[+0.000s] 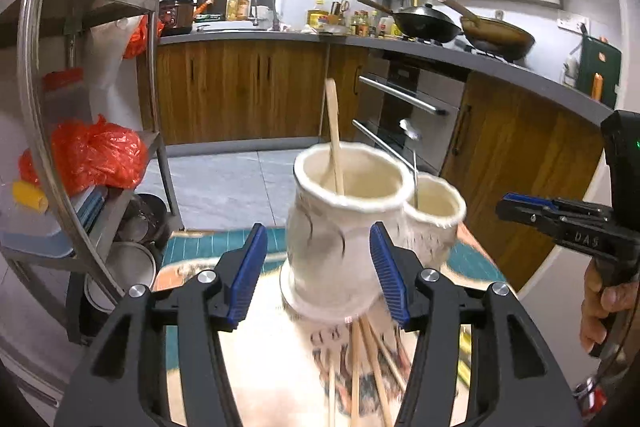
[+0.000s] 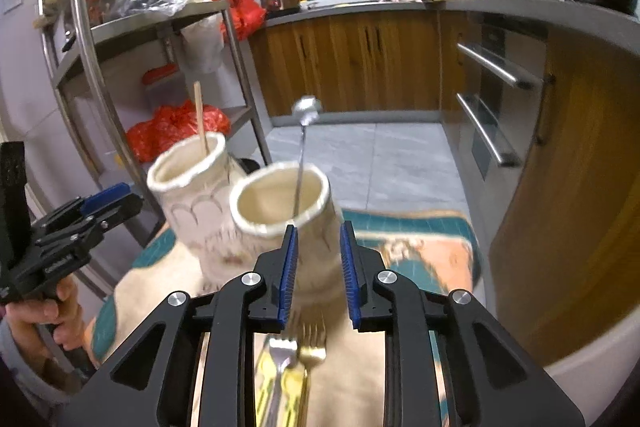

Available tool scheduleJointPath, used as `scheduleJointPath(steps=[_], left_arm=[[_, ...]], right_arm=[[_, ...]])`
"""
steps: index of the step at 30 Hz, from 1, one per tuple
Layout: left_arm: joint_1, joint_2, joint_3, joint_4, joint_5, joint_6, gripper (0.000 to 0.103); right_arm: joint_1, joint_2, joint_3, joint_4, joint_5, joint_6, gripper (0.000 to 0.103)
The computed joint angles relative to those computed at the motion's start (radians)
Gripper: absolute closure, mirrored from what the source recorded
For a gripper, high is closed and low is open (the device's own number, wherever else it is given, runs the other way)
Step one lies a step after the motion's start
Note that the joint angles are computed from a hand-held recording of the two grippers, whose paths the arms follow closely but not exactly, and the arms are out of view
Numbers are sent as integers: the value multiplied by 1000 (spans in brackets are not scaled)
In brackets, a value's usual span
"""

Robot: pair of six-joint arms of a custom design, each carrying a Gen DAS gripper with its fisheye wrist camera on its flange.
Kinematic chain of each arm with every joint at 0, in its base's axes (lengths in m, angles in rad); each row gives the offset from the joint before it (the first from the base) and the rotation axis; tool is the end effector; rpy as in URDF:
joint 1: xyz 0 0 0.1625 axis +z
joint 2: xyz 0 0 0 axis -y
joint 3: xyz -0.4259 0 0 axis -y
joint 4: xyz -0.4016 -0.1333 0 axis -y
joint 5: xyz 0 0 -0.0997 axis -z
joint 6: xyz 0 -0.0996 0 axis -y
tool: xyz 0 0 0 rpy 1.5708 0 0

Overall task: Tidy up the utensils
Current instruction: 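Return both tools to the table toward the gold fork and chopsticks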

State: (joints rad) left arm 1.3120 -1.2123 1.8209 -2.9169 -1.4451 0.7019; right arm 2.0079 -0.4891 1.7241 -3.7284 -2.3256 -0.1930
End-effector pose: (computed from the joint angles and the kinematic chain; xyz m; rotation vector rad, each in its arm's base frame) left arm -0.0175 -0.6359 0.3256 1.1874 2.4206 -0.9788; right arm 0.3241 -0.5399 0.0191 0.2739 -2.2617 1.2107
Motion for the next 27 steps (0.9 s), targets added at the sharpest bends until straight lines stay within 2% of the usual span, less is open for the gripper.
scheduleJointPath(steps=[3, 5, 15, 22, 24, 27], left_arm=[[17, -29, 32, 9, -14, 15, 49], [23, -45, 51, 33, 3, 26, 49], [71, -46, 48, 228, 114, 16, 49], [83, -49, 44, 348, 154, 38, 52], [85, -51, 42, 387, 159, 43, 56], [83, -58, 53, 388, 168, 60, 56]], right_arm=[[1, -4, 42, -14, -3, 32, 76], [-1, -11, 70, 5, -2, 64, 75], [-8, -40, 163, 191, -8, 191, 75], [-25, -62, 229, 251, 47, 263, 75], [-31, -66, 239, 275, 64, 270, 75], [-35, -62, 243, 294, 70, 279, 75]])
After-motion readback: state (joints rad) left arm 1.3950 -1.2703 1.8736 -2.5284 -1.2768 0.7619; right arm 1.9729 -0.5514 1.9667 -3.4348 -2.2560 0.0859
